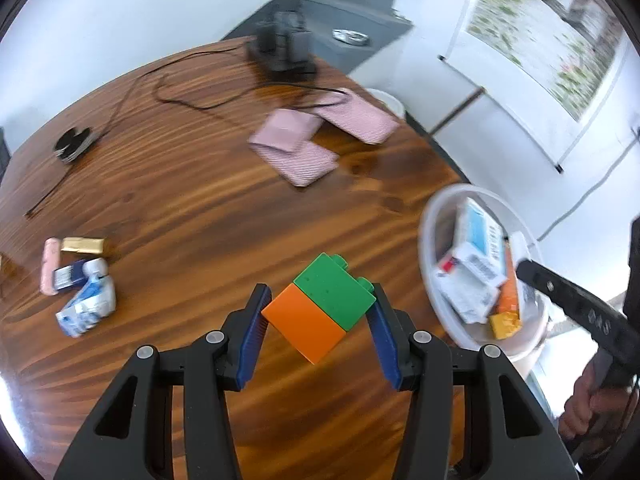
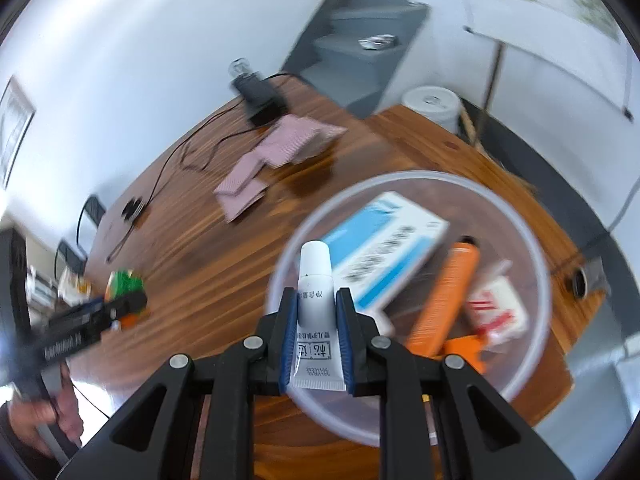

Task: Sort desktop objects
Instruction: 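Carry the white tube and orange-green brick with both grippers over the bowl, then open both grippers to drop the white tube and brick into the bowl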

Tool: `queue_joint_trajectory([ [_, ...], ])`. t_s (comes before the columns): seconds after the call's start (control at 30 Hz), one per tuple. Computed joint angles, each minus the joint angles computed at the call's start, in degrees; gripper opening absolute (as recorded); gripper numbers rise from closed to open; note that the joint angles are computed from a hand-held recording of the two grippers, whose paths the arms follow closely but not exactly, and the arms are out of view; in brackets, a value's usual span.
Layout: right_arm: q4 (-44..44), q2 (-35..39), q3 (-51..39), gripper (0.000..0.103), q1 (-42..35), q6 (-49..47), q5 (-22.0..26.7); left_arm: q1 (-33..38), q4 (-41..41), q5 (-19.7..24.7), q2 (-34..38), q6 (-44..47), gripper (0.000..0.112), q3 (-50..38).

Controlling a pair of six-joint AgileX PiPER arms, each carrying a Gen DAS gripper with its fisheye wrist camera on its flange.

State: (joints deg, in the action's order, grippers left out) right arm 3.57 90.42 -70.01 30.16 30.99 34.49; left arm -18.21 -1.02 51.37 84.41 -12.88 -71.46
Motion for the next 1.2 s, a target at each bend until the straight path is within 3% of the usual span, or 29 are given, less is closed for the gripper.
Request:
queue_joint_trajectory([
  [0.23,20.7,1.2,2.8,0.022,-12.0,-15.0,0.0,-8.4,3.0,0.1,3.3,-5.1,0.052,-3.1],
  [0.6,24.0,5.6,-0.1,0.023,-15.6,-21.7,2.0,-13.7,4.9,0.4,7.0,-8.9,0.052,-6.5],
  [0.9,29.1,5.5,0.0,0.023,-17.6,-30.2,2.9,-16.5,0.7,0.5,11.8,-4.8,0.052,-10.4],
  [1.2,27.3,4.2,1.7,0.023,-18.4,-30.1,2.5,-18.7,-2.9,2.1,16.2,-0.7,0.052,-14.4],
])
